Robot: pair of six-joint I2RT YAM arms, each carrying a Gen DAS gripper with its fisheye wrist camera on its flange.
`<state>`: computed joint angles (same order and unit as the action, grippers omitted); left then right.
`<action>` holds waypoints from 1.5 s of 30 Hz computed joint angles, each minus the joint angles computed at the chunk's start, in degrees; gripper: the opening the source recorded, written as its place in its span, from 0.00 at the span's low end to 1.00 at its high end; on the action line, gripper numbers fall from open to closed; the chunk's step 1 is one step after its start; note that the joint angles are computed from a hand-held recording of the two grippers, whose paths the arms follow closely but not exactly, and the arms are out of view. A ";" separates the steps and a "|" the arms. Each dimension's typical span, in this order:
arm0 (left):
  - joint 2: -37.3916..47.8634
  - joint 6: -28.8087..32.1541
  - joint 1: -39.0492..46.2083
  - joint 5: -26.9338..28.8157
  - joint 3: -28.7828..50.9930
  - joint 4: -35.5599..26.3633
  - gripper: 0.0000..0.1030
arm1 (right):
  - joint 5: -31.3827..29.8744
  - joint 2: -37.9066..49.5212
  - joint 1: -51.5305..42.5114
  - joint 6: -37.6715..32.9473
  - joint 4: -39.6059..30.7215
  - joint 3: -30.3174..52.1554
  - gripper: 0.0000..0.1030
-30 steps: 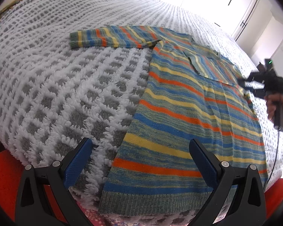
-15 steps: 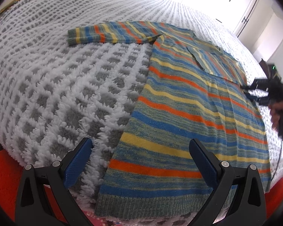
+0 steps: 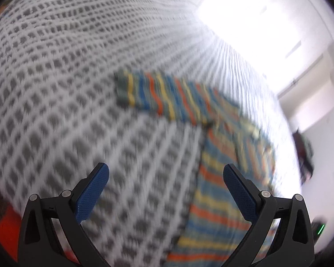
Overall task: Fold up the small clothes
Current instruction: 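Fold the held sleeve across the sweater body with the right tool, then release, then grasp the other sleeve cuff with the left tool and fold it across the body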
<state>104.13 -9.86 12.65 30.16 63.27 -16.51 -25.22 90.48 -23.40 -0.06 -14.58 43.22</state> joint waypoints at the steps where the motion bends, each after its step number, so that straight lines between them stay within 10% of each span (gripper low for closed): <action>1: 4.65 -0.41 1.24 2.92 5.39 -1.58 0.99 | -1.01 -2.59 -0.88 -0.26 -0.33 -2.92 0.60; 9: 30.16 -11.80 3.27 4.65 34.00 -7.96 0.96 | -2.40 -6.18 1.43 -1.33 -1.66 -6.47 0.60; 17: 35.70 -14.80 2.91 5.76 39.84 -8.33 0.57 | -3.34 -3.99 -0.62 -0.56 -1.12 -5.46 0.61; 26: 39.31 -14.33 2.12 5.04 43.93 -11.79 0.55 | -3.38 -2.79 1.21 0.77 -0.15 -4.98 0.61; 27: 39.09 -14.56 1.94 4.46 43.77 -11.34 0.50 | -3.28 -3.11 1.59 0.79 -0.04 -5.07 0.61; 29: 38.37 -14.53 1.68 2.29 43.56 -11.35 0.03 | -2.89 -3.92 2.19 0.82 0.17 -5.38 0.61; 36: 26.43 -9.83 -2.31 -5.33 36.87 -8.17 0.03 | -3.83 -6.56 1.09 0.77 1.29 -6.82 0.61; 45: 15.68 6.28 -28.70 -15.89 35.18 -8.03 0.04 | -7.02 -7.22 -4.84 -0.71 1.80 -8.08 0.61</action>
